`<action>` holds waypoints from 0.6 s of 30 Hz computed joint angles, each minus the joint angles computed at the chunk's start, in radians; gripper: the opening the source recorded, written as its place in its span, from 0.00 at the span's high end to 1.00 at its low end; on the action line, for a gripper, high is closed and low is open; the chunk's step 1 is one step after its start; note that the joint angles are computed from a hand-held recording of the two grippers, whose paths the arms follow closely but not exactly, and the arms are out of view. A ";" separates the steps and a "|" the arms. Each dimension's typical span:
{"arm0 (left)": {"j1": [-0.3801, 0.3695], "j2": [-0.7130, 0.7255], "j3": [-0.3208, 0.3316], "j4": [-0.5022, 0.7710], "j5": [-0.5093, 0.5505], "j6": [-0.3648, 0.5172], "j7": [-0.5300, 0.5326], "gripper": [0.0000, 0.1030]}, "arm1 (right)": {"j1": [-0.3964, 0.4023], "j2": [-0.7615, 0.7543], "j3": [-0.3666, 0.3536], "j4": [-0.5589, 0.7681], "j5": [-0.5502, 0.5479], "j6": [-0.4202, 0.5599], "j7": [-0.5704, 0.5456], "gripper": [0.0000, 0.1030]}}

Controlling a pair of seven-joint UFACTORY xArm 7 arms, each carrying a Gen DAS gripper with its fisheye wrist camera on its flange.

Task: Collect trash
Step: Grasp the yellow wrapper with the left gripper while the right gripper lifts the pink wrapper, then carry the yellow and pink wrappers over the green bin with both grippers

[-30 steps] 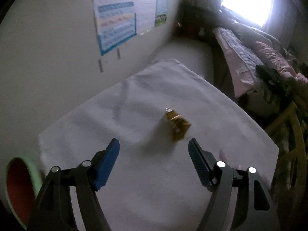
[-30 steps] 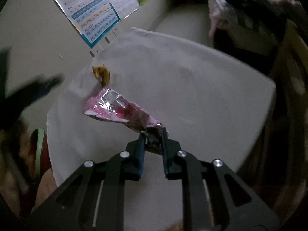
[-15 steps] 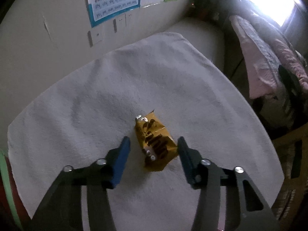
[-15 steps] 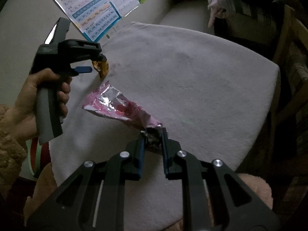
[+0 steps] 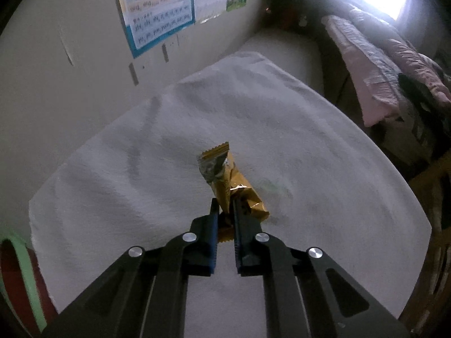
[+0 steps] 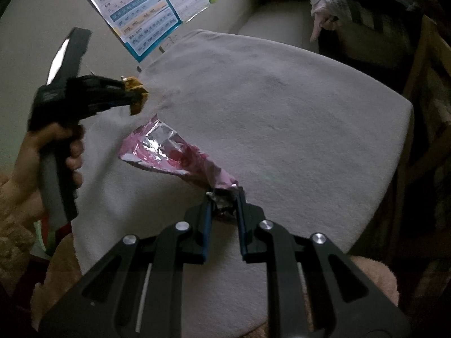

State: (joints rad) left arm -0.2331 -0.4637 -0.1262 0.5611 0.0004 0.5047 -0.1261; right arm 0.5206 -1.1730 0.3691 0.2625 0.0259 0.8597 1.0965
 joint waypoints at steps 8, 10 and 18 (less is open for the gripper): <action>0.022 -0.295 0.026 -0.115 0.068 0.050 0.086 0.93 | -0.004 0.051 0.017 0.032 -0.019 0.010 -0.017 0.84; 0.019 -0.385 0.055 -0.133 0.041 0.110 0.106 0.93 | -0.007 0.072 0.024 0.047 -0.030 0.012 -0.026 0.84; 0.104 -0.690 0.107 -0.208 0.035 0.307 0.197 0.93 | -0.013 0.160 0.044 0.116 -0.056 0.023 -0.051 0.84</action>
State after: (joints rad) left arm -0.1289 -1.1541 -0.0194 0.3534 0.0349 0.8113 0.0711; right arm 0.5075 -1.0134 0.4128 0.3784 -0.0305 0.8828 1.0459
